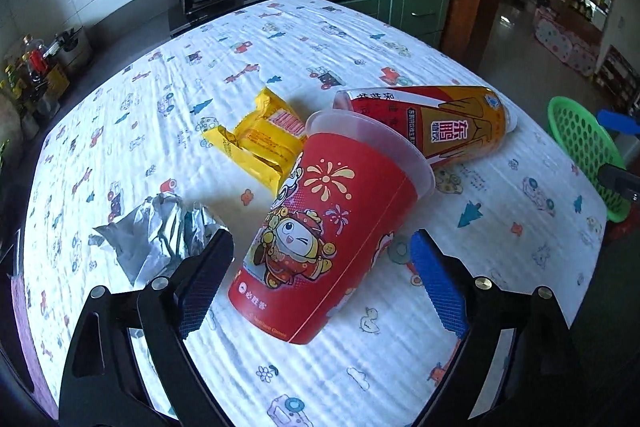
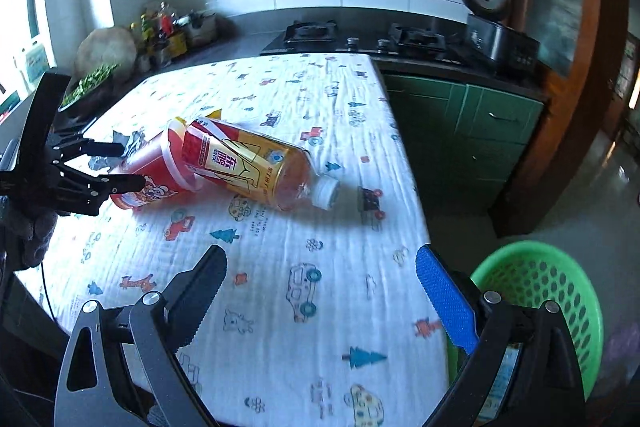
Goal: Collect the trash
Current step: 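Grasp the red paper cup with the left tool while the right tool grasps the orange-labelled bottle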
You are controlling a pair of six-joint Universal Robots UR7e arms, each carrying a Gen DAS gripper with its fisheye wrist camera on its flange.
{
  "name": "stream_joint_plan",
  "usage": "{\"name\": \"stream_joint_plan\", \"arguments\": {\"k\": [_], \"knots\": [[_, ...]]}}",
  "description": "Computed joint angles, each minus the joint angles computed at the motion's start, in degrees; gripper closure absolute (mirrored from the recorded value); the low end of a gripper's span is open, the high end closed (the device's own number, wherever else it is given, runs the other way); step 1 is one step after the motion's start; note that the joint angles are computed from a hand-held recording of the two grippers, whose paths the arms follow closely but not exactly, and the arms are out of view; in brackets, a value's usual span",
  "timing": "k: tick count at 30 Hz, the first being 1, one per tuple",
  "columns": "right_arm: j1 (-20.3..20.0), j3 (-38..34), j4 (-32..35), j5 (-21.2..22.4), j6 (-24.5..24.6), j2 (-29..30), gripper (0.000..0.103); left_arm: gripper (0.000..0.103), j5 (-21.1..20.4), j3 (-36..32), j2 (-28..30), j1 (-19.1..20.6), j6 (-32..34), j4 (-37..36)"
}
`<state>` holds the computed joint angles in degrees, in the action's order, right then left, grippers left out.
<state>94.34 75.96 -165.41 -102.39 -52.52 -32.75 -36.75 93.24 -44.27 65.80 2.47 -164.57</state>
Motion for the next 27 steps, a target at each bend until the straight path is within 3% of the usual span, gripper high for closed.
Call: {"name": "stream_joint_plan", "arguments": {"k": [12,19,27], "knots": [[2.29,-13.35,7.53,-3.98,-9.53,8.45,0.011,0.013,-4.67,-4.57,2.54,2.27,4.72,2.31],[3.49,-20.82,11.02,-6.32,-16.69,13.73,0.010,0.028,-6.90,-3.28,1.72,2.67,5.64,-0.29],[4.86,-24.73,10.68,-7.67,-24.83,18.03,0.010,0.032,-7.00,-0.01,-1.03,2.18,4.45,-2.75]]}}
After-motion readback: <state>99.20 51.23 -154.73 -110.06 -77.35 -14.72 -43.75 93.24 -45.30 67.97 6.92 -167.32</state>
